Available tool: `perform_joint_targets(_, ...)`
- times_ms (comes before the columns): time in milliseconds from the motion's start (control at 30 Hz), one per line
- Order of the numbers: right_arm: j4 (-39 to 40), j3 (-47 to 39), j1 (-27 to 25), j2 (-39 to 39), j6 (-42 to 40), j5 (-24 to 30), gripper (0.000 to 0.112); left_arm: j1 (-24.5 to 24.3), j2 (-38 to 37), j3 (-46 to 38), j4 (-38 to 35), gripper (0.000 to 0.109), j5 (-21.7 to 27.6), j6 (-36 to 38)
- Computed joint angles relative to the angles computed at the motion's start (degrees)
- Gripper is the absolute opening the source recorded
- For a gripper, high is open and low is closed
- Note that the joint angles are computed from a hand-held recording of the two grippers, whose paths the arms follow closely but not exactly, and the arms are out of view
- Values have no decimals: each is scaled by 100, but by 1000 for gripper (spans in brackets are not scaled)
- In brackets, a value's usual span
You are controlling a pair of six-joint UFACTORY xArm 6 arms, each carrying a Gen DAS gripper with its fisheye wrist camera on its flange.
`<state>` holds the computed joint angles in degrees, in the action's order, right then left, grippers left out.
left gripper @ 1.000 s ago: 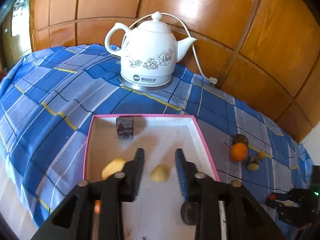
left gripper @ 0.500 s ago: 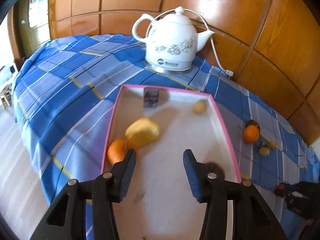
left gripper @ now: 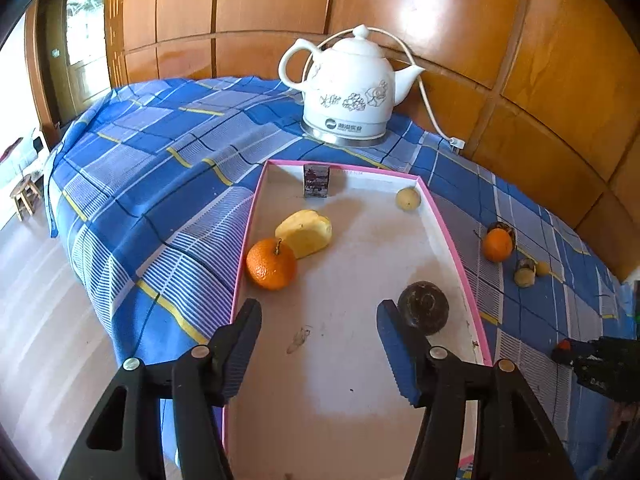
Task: Organize fruits
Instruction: 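Carry the red tomato into the pink tray and open the right tool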
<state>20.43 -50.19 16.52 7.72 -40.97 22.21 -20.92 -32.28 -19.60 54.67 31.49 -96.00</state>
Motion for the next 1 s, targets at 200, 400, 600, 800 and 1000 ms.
perform_joint_targets(200,-234,-2,81,-46,309,0,26,-12,-146,123,19,61,-75,13)
perform_joint_targets(400,749,-135,483,-257,-282,256,26,5,-202,224,18,61,-161,14)
perform_joint_targets(600,1691,-519,1059,-211,-672,559,26,65,-362,397,10,61,-226,-19)
perform_joint_targets(800,2085,-1241,1594,303,-539,674,26,210,-630,603,-39,61,-315,24)
perform_joint_targets(1000,2084,-2036,1882,1017,69,764,27,311,-819,734,-131,61,-337,116)
